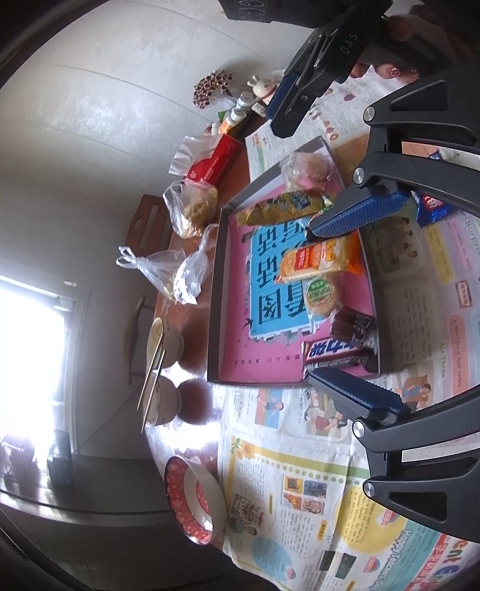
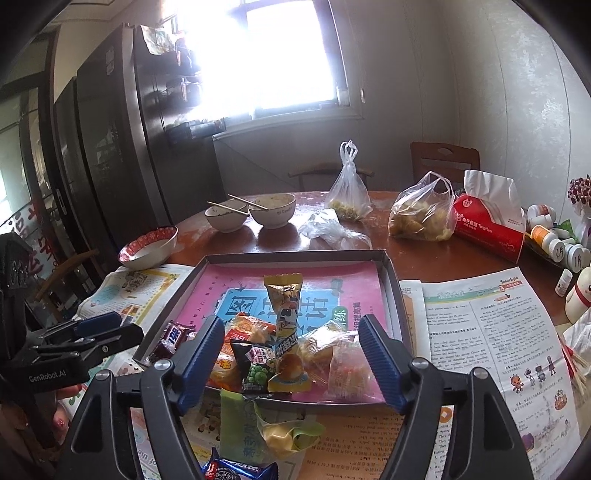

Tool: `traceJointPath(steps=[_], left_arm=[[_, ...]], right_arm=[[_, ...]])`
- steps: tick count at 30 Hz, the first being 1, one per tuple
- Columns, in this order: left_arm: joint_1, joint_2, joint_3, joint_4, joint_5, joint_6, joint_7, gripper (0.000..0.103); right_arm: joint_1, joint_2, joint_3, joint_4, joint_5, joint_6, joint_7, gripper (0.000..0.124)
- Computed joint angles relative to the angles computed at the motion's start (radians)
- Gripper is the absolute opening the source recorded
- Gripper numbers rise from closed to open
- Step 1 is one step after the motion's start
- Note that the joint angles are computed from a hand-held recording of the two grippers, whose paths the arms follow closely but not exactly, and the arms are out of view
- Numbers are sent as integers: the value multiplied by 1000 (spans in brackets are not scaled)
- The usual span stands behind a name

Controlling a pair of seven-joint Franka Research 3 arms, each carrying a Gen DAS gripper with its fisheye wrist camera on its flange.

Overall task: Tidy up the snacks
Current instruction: 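Move both open grippers back from the tray toward the blue biscuit pack and clear bag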

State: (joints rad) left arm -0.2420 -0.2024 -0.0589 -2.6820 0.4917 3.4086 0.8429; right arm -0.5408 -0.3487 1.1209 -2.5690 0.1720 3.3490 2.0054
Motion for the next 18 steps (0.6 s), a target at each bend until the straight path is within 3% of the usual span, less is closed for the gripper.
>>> traceJointPath(steps=[2,7,13,18], left_arm=[[-65,0,68,7,55,-10,-34,75],[-154,-4,148,16,127,-27,-72,75],[-331,-10,302,22,180,-61,-93,75],[-407,-19,346,14,134,-85,-42,75]], right_arm=[[12,-2,-11,-4,1,3,-1,76],[56,-11,-49,-18,16,14,-15,77],[113,-23,-96,-37,48,22,-45,81],[129,-51,-100,-54,69,31,-75,84]])
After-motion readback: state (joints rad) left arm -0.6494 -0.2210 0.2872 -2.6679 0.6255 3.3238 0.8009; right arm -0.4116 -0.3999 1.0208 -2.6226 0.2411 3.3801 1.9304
